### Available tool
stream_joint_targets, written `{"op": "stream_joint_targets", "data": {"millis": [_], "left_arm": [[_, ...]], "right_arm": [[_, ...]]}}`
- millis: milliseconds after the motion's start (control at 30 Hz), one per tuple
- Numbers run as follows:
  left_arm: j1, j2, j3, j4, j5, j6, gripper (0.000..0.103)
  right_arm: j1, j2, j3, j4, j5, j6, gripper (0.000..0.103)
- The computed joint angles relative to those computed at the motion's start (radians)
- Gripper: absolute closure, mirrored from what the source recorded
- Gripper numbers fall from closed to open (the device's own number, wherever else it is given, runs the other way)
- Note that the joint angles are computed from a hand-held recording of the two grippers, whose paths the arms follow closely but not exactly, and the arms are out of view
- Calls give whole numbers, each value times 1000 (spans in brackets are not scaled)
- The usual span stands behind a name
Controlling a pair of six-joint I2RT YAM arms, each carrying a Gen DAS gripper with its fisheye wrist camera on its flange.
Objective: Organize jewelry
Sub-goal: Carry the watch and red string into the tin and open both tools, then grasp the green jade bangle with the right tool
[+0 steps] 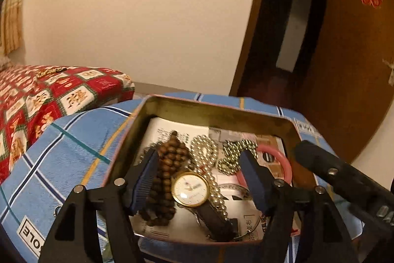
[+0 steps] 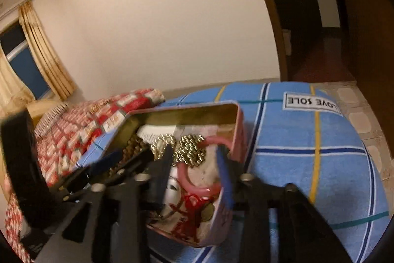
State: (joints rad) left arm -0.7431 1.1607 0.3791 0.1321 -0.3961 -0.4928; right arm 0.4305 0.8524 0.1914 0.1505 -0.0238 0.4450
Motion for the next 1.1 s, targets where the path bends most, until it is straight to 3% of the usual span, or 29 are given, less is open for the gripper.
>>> {"op": "stream_joint_targets", "data": {"millis": [67, 133, 300, 767, 1100], "left_arm": [[-6, -19, -7, 4, -22, -6, 34], [-27, -48, -13, -16, -68, -13, 34], [-85, -65, -16, -81, -180, -20, 34], [-179, -251, -99, -282, -377, -171, 34], [-278, -304, -94, -471, -465, -317, 34]], "right_arm": [[18, -64, -12, -21, 48, 14, 26], [79, -129, -17, -67, 189, 6, 26], [75, -167, -21, -93, 230, 15, 26], [251, -60, -20, -13, 479, 1, 25], [413, -136, -21, -146, 666, 91, 23]]}}
